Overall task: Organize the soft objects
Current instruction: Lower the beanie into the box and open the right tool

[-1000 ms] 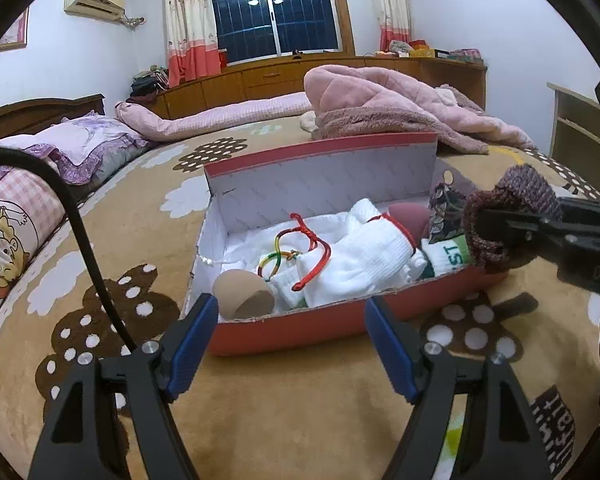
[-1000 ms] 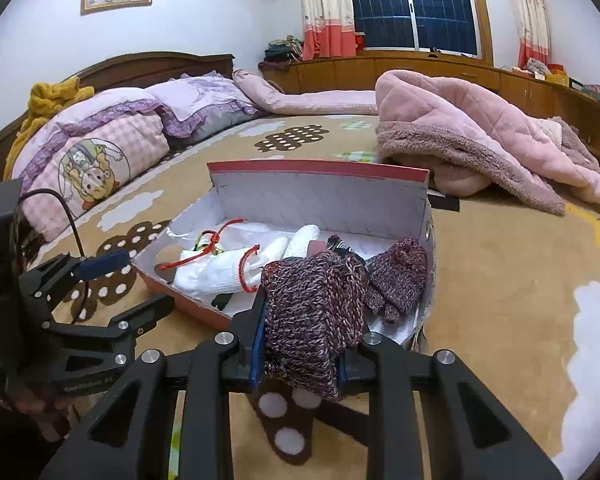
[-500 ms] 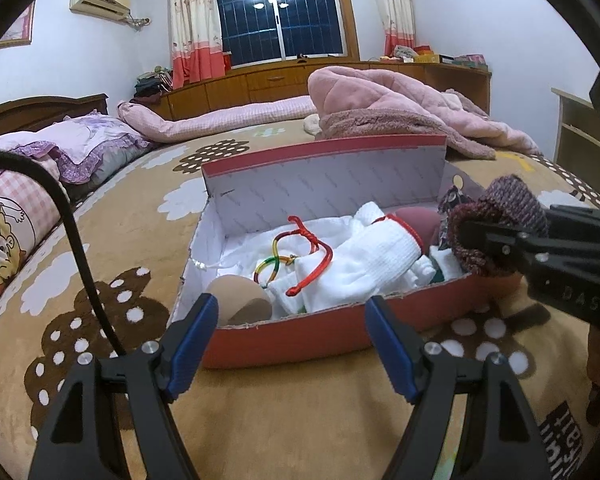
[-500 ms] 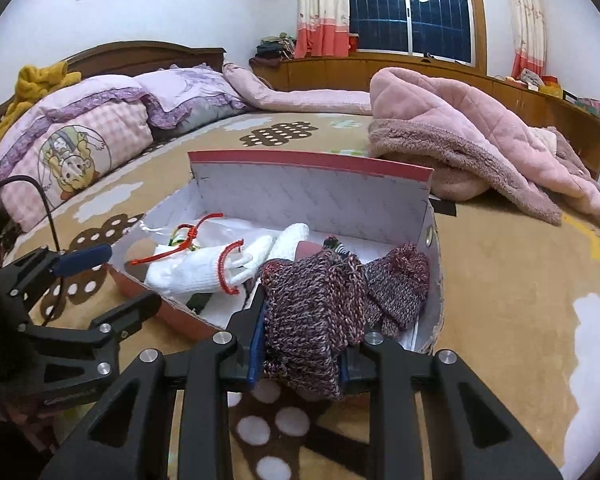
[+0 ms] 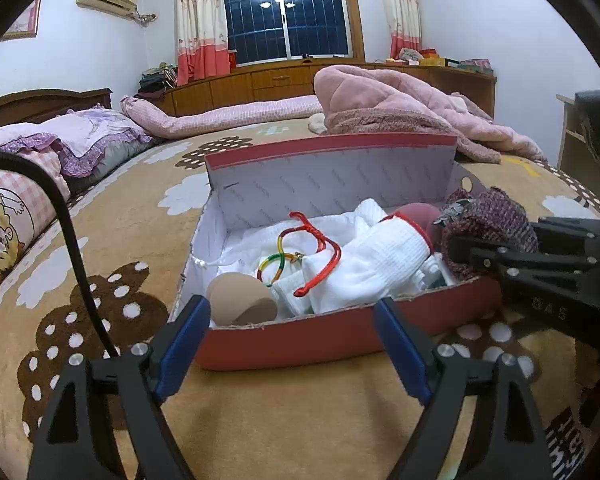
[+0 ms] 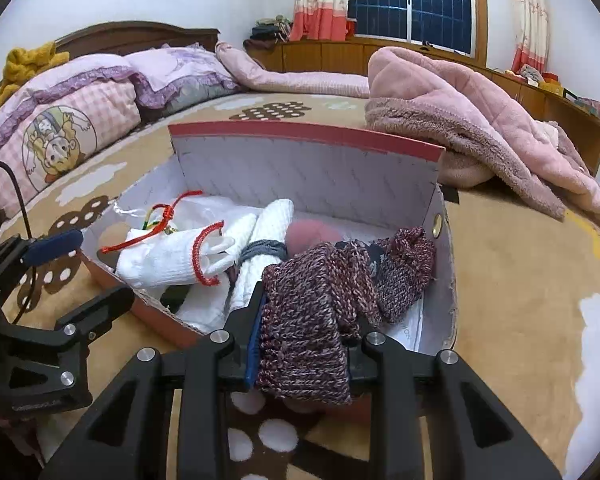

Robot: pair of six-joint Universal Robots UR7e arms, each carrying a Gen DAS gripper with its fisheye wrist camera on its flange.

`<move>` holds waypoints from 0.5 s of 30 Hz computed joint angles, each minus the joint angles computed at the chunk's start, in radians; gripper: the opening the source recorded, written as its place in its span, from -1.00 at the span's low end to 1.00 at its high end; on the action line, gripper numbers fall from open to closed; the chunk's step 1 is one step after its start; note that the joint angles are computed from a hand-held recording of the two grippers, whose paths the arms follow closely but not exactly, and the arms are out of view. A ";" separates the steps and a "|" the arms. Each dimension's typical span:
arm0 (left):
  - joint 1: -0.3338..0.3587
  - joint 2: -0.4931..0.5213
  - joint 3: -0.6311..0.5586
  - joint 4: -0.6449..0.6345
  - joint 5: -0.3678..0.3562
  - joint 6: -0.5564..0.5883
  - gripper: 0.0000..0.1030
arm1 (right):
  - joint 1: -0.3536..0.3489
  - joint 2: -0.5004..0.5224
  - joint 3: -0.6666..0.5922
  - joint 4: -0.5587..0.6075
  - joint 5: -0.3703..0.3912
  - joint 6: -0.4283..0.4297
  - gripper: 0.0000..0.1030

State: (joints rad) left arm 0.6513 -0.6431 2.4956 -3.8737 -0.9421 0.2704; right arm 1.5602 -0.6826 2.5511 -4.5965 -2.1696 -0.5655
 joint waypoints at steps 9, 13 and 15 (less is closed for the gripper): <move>-0.048 -0.003 0.035 -0.047 0.014 -0.012 0.71 | -0.003 -0.046 0.009 0.099 -0.006 0.047 -0.43; -0.044 -0.008 0.026 -0.028 -0.001 -0.011 0.71 | -0.004 -0.066 0.015 0.129 -0.003 0.070 -0.42; -0.035 -0.012 0.017 -0.003 -0.005 -0.025 0.71 | 0.000 -0.072 0.012 0.143 -0.013 0.085 -0.40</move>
